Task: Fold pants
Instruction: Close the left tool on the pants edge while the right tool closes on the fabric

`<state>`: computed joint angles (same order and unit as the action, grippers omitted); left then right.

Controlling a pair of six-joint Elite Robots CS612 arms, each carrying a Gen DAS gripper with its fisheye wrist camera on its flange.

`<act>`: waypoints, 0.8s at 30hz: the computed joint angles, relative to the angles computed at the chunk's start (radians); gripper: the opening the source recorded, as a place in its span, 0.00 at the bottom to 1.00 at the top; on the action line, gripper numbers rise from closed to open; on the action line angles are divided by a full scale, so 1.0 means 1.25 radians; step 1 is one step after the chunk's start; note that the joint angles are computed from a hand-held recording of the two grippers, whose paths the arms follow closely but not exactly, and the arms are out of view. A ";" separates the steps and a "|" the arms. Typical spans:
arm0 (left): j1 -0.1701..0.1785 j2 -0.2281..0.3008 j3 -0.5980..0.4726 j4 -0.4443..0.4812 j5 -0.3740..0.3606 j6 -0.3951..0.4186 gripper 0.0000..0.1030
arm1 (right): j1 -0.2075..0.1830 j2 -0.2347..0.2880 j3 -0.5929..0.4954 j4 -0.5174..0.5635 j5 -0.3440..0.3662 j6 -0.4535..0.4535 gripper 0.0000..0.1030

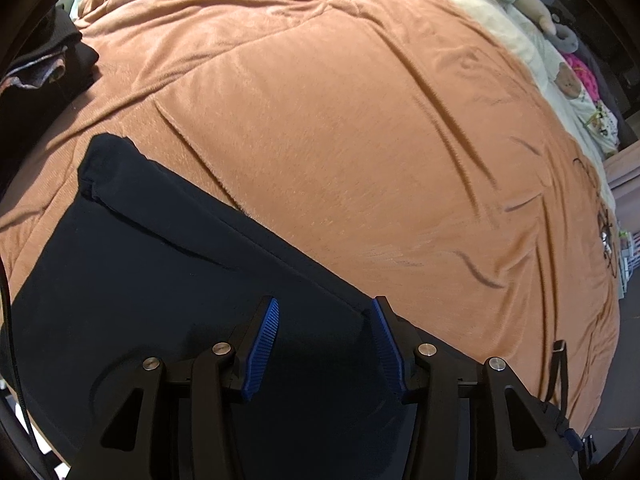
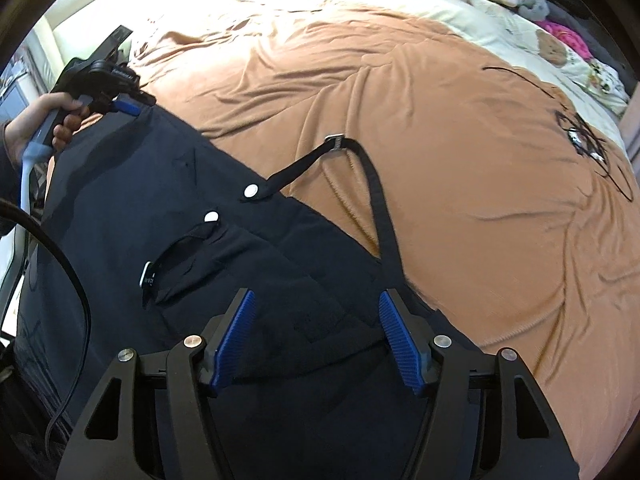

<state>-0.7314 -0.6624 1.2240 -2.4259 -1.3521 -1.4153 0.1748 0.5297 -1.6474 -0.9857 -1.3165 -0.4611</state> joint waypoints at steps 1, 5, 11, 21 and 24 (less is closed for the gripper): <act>0.001 0.003 -0.005 0.009 -0.004 -0.001 0.49 | 0.001 -0.002 0.008 0.002 0.001 -0.010 0.61; 0.004 0.013 -0.021 0.038 -0.011 0.002 0.49 | 0.003 -0.008 0.034 0.010 -0.004 -0.037 0.61; 0.004 0.021 -0.044 0.091 -0.006 0.006 0.42 | 0.008 -0.025 0.077 0.044 0.015 -0.086 0.61; 0.001 -0.001 -0.014 0.080 0.014 0.014 0.01 | 0.021 -0.030 0.078 0.034 -0.032 -0.133 0.04; -0.003 -0.019 0.014 0.044 0.029 0.008 0.01 | 0.023 -0.022 0.060 0.007 -0.043 -0.117 0.03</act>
<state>-0.7347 -0.6860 1.2420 -2.3714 -1.3162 -1.4049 0.2031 0.5022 -1.5718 -0.9772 -1.3700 -0.6077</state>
